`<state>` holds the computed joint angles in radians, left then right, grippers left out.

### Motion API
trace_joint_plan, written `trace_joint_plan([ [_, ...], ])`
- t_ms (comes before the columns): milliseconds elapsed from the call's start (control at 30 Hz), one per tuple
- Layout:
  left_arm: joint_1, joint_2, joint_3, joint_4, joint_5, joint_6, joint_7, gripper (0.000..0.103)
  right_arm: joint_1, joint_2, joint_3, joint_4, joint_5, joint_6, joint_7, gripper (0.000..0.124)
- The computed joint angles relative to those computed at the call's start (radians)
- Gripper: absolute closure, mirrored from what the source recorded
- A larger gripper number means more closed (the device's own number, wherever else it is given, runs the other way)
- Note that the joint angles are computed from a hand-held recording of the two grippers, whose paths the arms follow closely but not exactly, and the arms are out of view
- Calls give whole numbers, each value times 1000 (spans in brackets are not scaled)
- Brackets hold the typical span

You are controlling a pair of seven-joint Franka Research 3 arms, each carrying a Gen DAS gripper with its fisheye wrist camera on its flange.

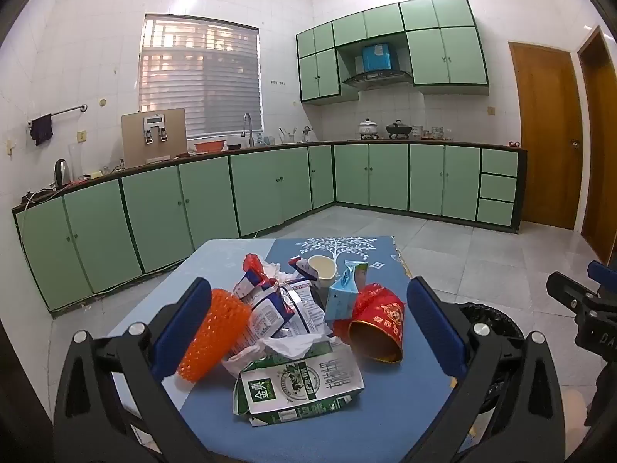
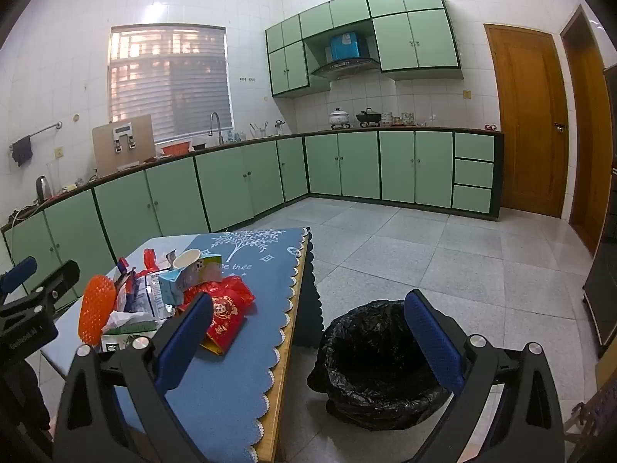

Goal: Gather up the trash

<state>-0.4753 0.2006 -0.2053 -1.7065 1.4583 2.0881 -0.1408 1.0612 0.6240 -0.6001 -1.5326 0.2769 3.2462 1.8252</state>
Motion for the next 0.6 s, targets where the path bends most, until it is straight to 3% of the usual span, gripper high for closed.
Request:
trace_joint_plan([
  [600,1,-2,-1,-8,8,-5,-10,5,-6,0,8,2,8,4,-9,27],
])
